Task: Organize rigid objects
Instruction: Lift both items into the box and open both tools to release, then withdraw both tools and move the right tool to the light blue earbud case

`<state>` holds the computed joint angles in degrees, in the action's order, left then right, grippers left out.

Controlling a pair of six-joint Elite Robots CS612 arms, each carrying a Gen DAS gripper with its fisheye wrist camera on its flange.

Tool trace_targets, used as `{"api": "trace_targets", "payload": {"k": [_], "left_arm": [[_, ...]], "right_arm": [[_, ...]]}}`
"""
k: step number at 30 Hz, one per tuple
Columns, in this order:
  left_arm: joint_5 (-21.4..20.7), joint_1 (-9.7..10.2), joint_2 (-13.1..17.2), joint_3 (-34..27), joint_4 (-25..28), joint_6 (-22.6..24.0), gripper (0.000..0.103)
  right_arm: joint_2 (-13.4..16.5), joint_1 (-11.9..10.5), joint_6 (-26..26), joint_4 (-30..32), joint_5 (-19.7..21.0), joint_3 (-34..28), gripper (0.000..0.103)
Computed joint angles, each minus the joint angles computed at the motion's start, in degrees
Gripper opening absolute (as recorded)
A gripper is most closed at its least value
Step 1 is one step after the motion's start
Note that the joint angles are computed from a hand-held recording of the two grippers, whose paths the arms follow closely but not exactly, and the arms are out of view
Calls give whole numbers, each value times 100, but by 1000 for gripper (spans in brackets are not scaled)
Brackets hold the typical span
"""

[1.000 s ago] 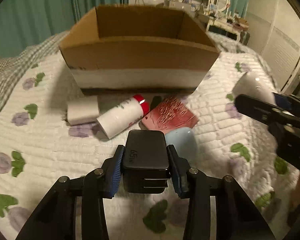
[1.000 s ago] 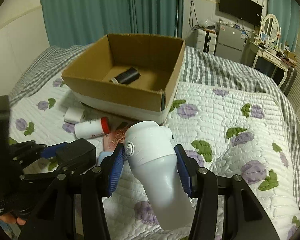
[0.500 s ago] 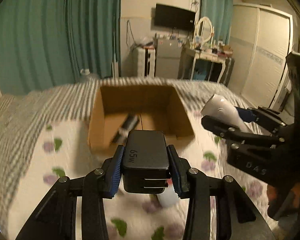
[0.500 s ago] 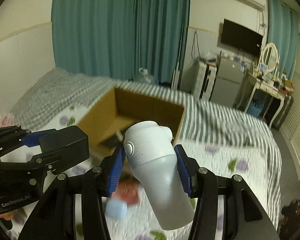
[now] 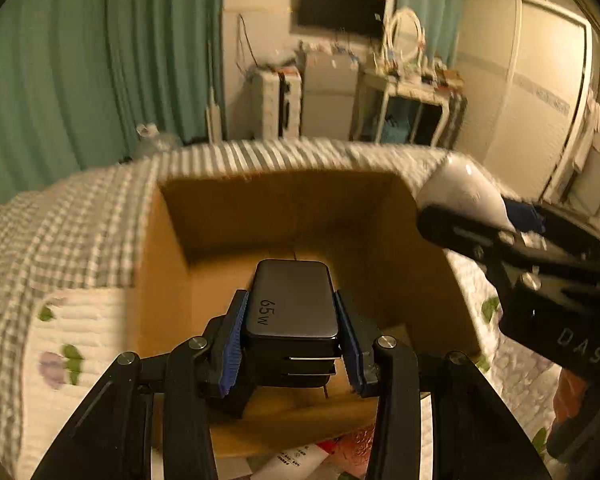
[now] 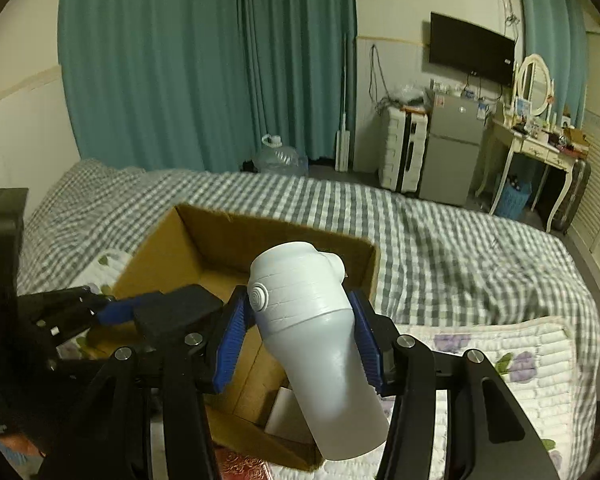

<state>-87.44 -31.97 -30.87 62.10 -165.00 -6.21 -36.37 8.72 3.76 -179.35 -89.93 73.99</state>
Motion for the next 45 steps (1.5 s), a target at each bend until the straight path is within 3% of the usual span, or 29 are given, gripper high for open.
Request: {"api": "trace_targets", "payload": {"k": [5, 10, 13, 14, 22, 23, 24, 25, 29, 33, 37, 39, 45], "left_arm": [[84, -21, 188, -196, 207, 93, 43], [-73, 19, 144, -150, 417, 34, 45], [72, 12, 5, 122, -153, -4, 50], [91, 6, -28, 147, -218, 3, 54], [437, 29, -192, 414, -614, -191, 56], [452, 36, -204, 439, -635, -225, 56], [454, 44, -223, 476, -660, -255, 56], [419, 55, -244, 506, -686, -268, 56], [246, 70, -362, 701, -850, -257, 59], [230, 39, -588, 1093, -1010, -304, 59], [372, -47, -854, 1591, -1276, -308, 61], [462, -90, -959, 1831, -1414, -367, 61], [414, -132, -1151, 2397, -1534, -456, 61]], "right_arm": [[122, -36, -13, 213, 81, -142, 50], [71, -43, 170, 205, 92, -57, 50], [53, -33, 168, 166, 59, -45, 50], [56, -28, 166, 163, 61, -58, 50], [340, -20, 122, 360, 178, -571, 51], [376, -9, 158, 383, 130, -628, 55], [398, 9, 169, 425, 34, -672, 72], [400, 25, 168, 427, -71, -673, 79], [243, 13, 244, 146, -131, -360, 82], [-96, 21, 322, -315, -244, 260, 82], [-424, 125, 248, -789, -564, 940, 82], [-522, 157, 262, -850, -539, 1179, 83], [-580, 315, 299, -804, -657, 1665, 83]]}}
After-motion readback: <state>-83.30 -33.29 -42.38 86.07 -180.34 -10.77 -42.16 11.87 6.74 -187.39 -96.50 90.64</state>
